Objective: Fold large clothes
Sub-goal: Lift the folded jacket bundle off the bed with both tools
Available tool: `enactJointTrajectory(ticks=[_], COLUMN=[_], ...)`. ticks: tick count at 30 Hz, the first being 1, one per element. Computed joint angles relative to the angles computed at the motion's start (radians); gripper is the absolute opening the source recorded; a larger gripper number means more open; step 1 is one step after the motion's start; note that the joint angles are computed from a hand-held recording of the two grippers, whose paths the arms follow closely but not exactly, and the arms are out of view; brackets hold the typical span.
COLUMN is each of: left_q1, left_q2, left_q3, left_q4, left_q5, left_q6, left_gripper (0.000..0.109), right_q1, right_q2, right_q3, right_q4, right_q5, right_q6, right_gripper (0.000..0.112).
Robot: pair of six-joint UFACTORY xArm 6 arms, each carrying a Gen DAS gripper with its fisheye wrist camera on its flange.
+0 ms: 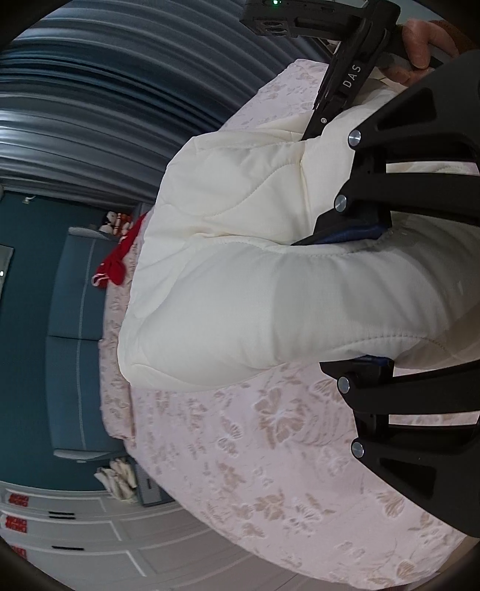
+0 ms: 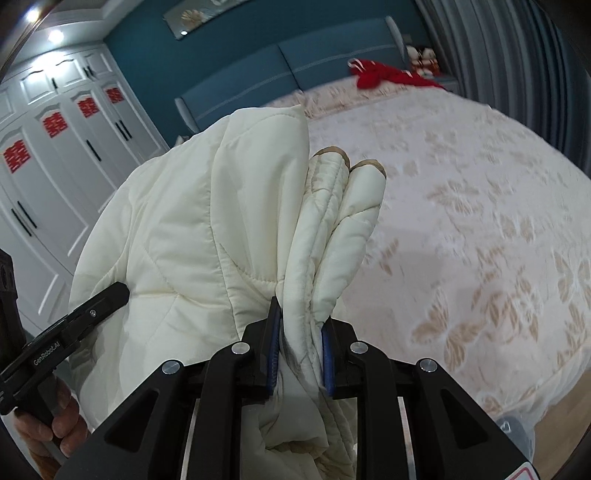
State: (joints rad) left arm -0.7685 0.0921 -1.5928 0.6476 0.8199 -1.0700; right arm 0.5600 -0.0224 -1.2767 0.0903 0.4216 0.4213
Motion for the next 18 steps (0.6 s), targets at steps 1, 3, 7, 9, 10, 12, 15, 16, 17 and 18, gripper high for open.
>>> enactJointTrajectory(ticks=[1, 3, 7, 9, 10, 12, 15, 16, 17, 18], left_q1=[0.002, 0.005, 0.019, 0.031, 0.036, 0.049, 0.074, 0.086, 0.093, 0.107], left_q2=[-0.010, -0.024, -0.056, -0.072, -0.077, -0.093, -0.116, -0.122, -0.126, -0.131], left_q3=[0.002, -0.004, 0.005, 0.013, 0.015, 0.028, 0.055, 0.064, 0.070, 0.079], left_q4=[0.014, 0.045, 0.087, 0.105, 0.110, 0.119, 0.136, 0.139, 0.139, 0.138], left_q5=[0.002, 0.014, 0.022, 0.022, 0.023, 0.020, 0.008, 0.002, -0.002, -0.009], left_q6=[-0.001, -0.003, -0.004, -0.002, -0.001, -0.001, -0.005, -0.005, -0.003, 0.001], left_gripper=[0.042, 0.042, 0.042, 0.042, 0.042, 0.042, 0.042, 0.042, 0.042, 0.042], right_q1=[0.007, 0.017, 0.041, 0.047, 0.053, 0.063, 0.078, 0.084, 0.089, 0.093], right_q2=[0.000, 0.018, 0.075, 0.104, 0.123, 0.159, 0.219, 0.243, 0.266, 0.287], right_q3=[-0.010, -0.047, -0.143, -0.181, -0.208, -0.259, -0.343, -0.377, -0.407, -0.435], right_q4=[-0.015, -0.036, -0.078, -0.086, -0.093, -0.107, -0.119, -0.125, -0.131, -0.133], right_q5=[0.000, 0.005, 0.014, 0.014, 0.017, 0.024, 0.040, 0.048, 0.057, 0.065], right_q6=[0.012, 0.022, 0.043, 0.042, 0.044, 0.049, 0.051, 0.053, 0.056, 0.054], right_gripper=[0.019, 0.019, 0.019, 0.019, 0.019, 0.019, 0.019, 0.019, 0.019, 0.019])
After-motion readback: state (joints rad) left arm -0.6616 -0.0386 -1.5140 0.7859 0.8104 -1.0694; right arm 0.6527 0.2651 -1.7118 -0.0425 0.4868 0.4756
